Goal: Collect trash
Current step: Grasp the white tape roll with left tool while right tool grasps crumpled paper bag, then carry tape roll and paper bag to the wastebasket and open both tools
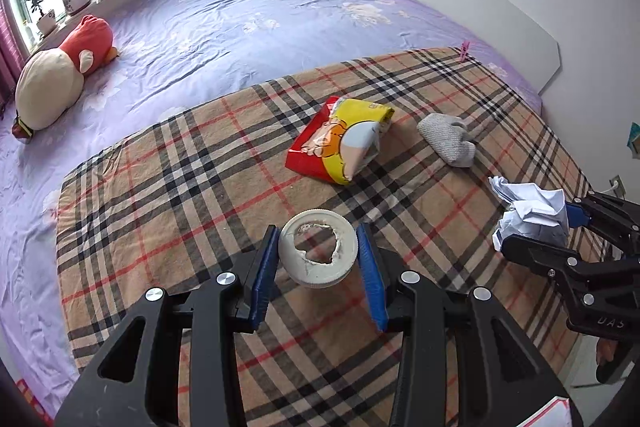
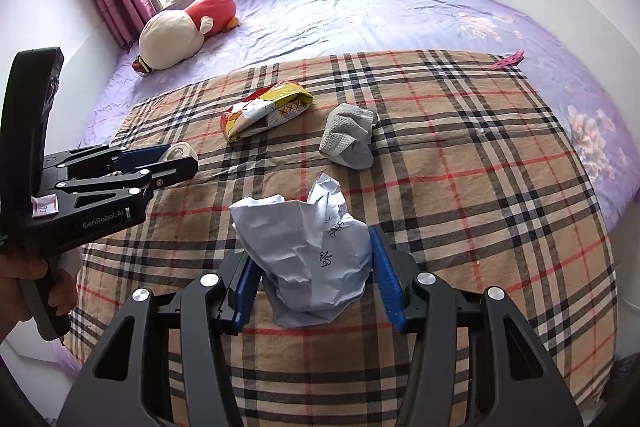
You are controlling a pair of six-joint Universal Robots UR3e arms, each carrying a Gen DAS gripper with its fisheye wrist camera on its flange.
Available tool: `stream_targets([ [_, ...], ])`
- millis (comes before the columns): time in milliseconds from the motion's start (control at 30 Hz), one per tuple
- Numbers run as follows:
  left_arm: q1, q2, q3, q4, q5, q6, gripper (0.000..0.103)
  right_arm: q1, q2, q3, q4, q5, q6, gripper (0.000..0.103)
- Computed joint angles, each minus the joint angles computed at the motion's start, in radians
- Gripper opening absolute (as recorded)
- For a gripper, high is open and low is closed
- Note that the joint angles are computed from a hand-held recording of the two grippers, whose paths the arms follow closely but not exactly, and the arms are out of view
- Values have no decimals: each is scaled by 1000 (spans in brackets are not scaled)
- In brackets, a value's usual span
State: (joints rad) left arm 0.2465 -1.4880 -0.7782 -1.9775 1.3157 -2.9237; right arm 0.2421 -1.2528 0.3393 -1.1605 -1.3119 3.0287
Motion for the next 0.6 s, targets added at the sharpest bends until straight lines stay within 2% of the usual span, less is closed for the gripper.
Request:
stream_targets([
  [200,-98,-9,94,-77,-8,-12,39,-98,-145,83,56,78,-58,53],
  [400,-243,-69,243,-139,10,-58,39,-271,-339,196,160,166,-162,53],
  [500,-330,-143,372,-183,19,-85,39,-408,-439,224,268,219,-244,53],
  [567,-395,-230,523,-243,31,-102,39,-540,-491,195,392,262,-337,53],
  [600,-428,-288,628,-285,35,-109,39,-633,-506,143,500,296,-414,53],
])
